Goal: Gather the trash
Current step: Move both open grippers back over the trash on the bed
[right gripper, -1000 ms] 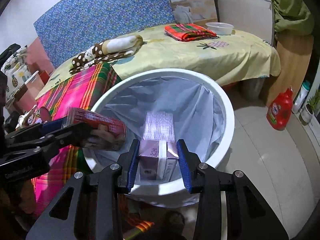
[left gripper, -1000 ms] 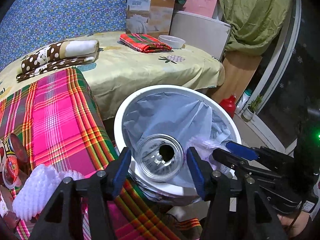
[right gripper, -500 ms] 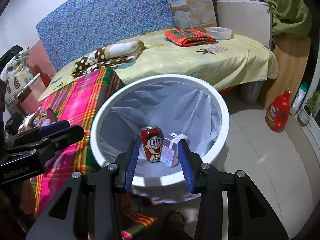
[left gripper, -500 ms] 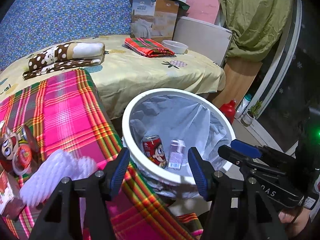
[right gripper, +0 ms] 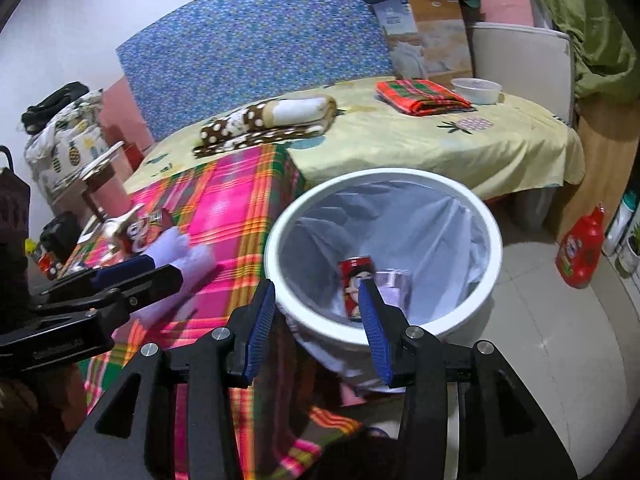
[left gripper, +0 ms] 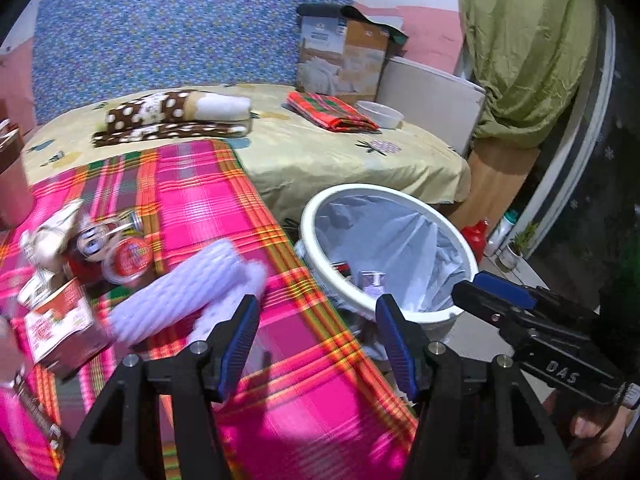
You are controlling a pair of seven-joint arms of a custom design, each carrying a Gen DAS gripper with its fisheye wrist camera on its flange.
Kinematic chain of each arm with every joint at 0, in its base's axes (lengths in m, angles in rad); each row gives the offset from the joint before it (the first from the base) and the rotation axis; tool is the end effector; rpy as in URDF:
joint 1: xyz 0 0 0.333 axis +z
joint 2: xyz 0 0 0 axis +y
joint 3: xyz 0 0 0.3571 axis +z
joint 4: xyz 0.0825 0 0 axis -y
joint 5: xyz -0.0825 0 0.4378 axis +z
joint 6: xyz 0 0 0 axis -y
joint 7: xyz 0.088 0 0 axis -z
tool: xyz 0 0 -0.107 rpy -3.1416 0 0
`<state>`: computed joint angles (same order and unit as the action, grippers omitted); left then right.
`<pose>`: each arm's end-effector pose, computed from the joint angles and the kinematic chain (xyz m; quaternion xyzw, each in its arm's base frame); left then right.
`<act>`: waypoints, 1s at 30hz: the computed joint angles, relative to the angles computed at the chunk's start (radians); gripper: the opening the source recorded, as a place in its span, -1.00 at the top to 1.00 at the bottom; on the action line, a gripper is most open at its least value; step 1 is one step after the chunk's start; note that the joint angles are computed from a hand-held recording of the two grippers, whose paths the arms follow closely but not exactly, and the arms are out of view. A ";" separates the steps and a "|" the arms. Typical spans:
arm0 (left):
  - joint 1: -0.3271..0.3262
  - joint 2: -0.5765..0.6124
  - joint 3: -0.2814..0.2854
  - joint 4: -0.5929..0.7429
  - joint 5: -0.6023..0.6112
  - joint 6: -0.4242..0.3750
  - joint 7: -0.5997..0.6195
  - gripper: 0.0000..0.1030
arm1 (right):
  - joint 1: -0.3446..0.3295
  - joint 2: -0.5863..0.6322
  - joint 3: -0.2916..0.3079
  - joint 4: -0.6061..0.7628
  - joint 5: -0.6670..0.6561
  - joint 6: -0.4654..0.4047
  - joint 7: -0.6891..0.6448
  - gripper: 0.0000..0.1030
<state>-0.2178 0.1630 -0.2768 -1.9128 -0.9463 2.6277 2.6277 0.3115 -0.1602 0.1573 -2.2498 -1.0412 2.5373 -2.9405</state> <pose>0.6188 -0.3013 0.4818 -0.3348 0.8445 -0.4157 0.0431 0.5016 0.2684 0.4885 -0.4476 0.7891 -0.2944 0.3006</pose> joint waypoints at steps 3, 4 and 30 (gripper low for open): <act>0.010 -0.021 0.008 -0.031 -0.023 0.024 0.018 -0.21 | 0.009 0.021 0.006 0.023 -0.006 0.010 -0.019 0.11; 0.014 -0.027 0.011 -0.040 -0.030 0.028 0.021 -0.21 | 0.011 0.028 0.005 0.029 -0.010 0.019 -0.022 0.11; 0.089 -0.060 0.076 -0.142 -0.032 0.243 -0.040 -0.21 | 0.094 0.220 -0.032 0.217 0.084 0.100 -0.162 0.11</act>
